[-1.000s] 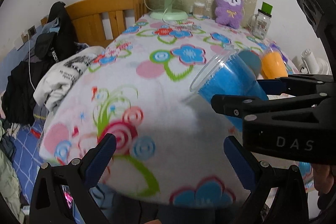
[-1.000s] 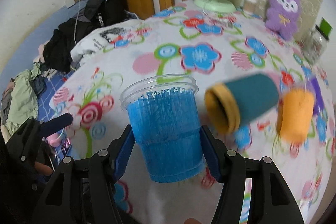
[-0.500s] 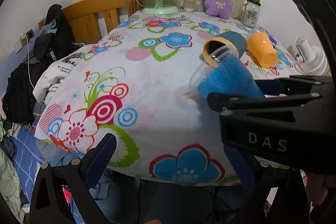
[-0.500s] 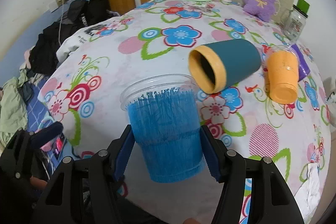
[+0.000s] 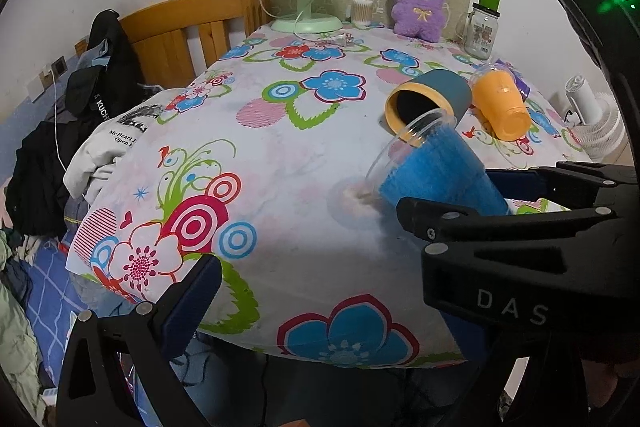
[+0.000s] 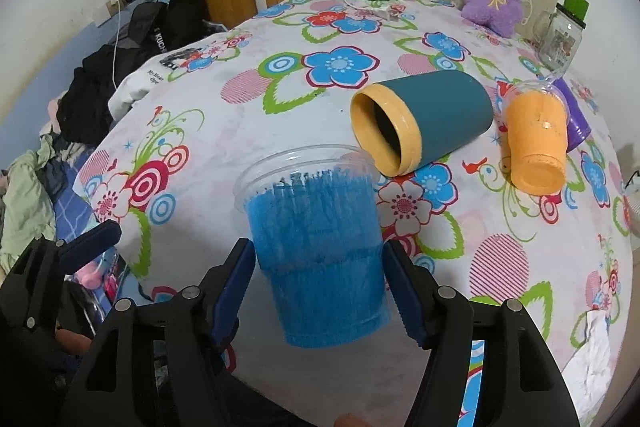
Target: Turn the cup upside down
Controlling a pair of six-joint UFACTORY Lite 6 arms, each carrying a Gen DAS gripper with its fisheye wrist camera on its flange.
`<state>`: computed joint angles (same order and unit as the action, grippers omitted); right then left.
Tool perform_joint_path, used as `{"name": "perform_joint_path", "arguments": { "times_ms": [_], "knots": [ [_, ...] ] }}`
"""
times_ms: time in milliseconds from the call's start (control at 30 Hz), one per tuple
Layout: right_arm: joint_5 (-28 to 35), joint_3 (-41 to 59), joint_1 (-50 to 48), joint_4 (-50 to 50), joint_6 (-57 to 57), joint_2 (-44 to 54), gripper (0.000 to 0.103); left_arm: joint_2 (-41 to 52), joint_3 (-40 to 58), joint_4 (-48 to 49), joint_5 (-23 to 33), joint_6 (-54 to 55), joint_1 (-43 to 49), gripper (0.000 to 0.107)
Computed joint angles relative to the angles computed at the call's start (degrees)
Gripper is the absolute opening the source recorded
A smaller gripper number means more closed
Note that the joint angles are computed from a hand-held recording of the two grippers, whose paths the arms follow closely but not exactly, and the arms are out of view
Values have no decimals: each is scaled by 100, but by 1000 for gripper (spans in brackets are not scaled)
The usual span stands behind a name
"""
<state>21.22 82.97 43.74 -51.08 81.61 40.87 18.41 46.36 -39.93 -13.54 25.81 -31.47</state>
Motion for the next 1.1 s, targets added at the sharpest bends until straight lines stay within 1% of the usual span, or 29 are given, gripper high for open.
{"name": "perform_joint_path", "arguments": {
  "times_ms": [133, 267, 367, 467, 567, 700, 833, 933, 1000, 1100],
  "knots": [
    [-118, -317, -39, -325, 276, -331, 79, -28, 54, -186, 40, 136, -76, 103],
    [157, -730, 23, -729, 494, -859, 82, -146, 56, -510, -11, 412, -237, 103],
    [170, -1425, -31, -1315, 1070, -1585, 84, -168, 148, -739, -40, 582, -371, 103],
    [147, -2319, -179, -2108, 2015, -2443, 86, -25, 422, -962, 77, 731, -480, 103],
    [184, -3089, -407, -2585, 2606, -3162, 86, 221, 786, -1490, 145, 1178, -661, 103],
    [-66, -3914, -865, -3173, 3283, -3844, 86, 611, 1281, -2274, 123, 1845, -884, 103],
    [-385, -4368, -1272, -3911, 4005, -4078, 86, 1045, 1779, -2994, 215, 2461, -967, 103],
    [-511, -4585, -1437, -4417, 4479, -4137, 86, 1358, 2109, -3791, 196, 3201, -1030, 103],
    [-587, -4630, -1518, -4709, 4753, -4106, 86, 1541, 2287, -4366, 235, 3709, -1032, 103],
    [-689, -4651, -1629, -5181, 5196, -4005, 86, 1715, 2434, -4965, 380, 4256, -988, 103]
  ]
}}
